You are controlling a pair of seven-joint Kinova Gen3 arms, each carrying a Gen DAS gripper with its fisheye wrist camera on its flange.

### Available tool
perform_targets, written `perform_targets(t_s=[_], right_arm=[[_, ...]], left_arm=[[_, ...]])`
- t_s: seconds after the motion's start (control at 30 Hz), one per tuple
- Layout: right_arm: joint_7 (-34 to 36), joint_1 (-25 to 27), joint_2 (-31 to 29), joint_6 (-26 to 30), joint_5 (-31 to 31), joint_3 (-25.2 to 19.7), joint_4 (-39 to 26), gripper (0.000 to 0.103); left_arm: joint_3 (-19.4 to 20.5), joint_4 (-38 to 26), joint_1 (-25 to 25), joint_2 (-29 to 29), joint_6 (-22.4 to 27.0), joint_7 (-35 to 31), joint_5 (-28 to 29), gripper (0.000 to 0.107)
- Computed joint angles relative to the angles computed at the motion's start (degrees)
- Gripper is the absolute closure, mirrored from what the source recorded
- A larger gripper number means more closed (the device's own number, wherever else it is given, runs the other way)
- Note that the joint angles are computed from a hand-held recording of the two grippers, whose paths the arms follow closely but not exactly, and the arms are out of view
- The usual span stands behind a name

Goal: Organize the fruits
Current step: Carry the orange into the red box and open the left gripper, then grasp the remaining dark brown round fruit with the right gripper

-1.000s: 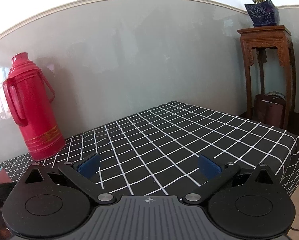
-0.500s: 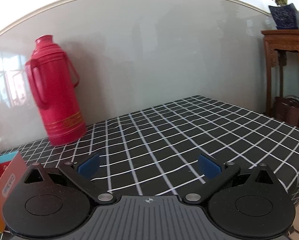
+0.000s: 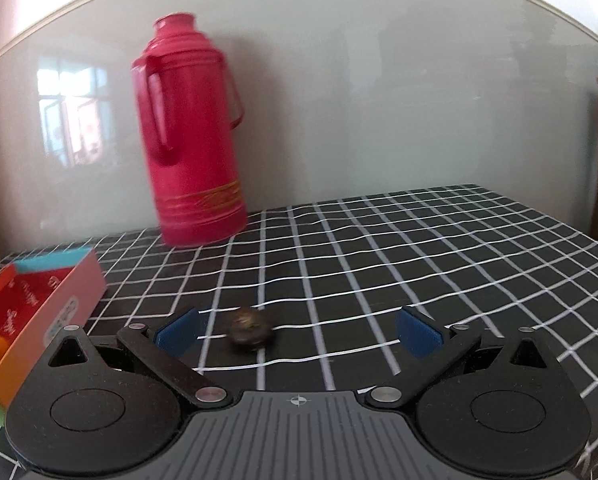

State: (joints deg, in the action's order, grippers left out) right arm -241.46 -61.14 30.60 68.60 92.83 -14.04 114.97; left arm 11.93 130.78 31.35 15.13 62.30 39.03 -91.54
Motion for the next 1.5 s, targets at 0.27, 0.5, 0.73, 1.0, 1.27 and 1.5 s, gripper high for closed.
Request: perform_targets(t_s=[0.27, 0.5, 0.73, 1.0, 1.27, 1.5], right_arm=[[4.53, 1.56, 1.59, -4.3, 0.8, 0.7, -3.77, 0.0], [9.07, 2.56, 2.21, -8.28, -2.06, 1.83, -6.77, 0.0], [14.62, 2.72, 2.93, -11.37, -4.78, 3.98, -10.1, 0.0], [21.53, 2.69, 4.08, -13.86, -8.75, 6.41, -13.8, 0.0], [28.87, 3.5, 5.04, -18.54, -10.76, 8.63, -16.58, 0.042], [22.99, 3.64, 4.15, -21.6, -6.33, 9.55, -13.71, 0.063]], left_arm=[[1.2, 4.17, -0.67, -4.25, -0.62, 3.21, -1.17, 0.018], [2.09, 7.31, -1.06, -7.95, -1.45, 3.68, 1.73, 0.013], [2.86, 10.46, -1.22, -9.59, -2.15, 4.41, 3.11, 0.013], [3.12, 12.76, -1.75, -10.79, -2.33, 6.12, 2.75, 0.012], [3.27, 13.82, -1.93, -11.1, -1.42, 6.5, 3.14, 0.012], [2.91, 14.41, -2.86, -12.57, -1.98, 7.41, 3.35, 0.011]])
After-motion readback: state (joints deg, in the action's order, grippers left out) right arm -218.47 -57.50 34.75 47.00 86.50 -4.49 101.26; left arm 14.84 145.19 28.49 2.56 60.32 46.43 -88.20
